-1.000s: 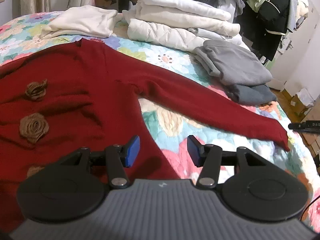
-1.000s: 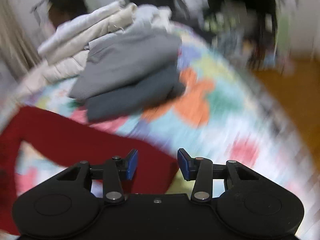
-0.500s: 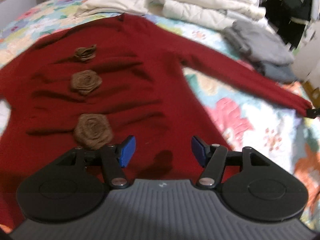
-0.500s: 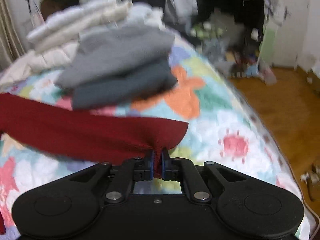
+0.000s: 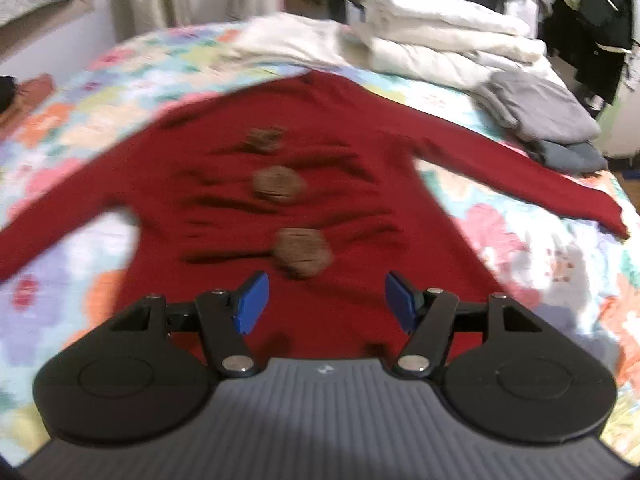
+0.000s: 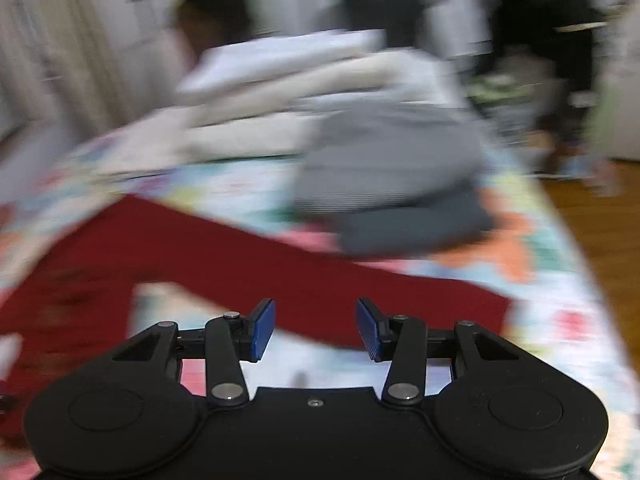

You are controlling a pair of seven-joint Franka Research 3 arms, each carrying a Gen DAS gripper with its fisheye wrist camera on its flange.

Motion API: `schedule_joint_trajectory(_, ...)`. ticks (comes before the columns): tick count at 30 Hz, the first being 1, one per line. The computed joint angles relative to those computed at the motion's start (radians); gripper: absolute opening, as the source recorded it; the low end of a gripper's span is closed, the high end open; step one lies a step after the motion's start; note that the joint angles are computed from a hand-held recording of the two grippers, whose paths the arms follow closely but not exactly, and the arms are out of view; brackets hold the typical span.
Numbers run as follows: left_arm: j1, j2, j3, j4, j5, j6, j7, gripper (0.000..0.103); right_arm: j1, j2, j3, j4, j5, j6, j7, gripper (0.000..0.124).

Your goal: Fold clothes

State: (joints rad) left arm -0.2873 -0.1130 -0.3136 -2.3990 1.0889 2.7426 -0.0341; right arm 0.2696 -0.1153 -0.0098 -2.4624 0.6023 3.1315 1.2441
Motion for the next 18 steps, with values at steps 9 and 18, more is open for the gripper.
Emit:
schedule_joint_trajectory(9, 0.112, -0.172, 0.048, -0.082, -0.106, 0.009, 0.270, 0.064, 0.080, 0.207, 0.076, 0.553, -0.349, -0.614, -0.083, 0.050)
schedule_joint_trajectory(18, 0.290, 0.021, 0.130, 0.049, 0.004, 0.149, 0.292, 0.035, 0.091, 0.697, 0.167, 1.074, -0.346, -0.567, -0.194, 0.050)
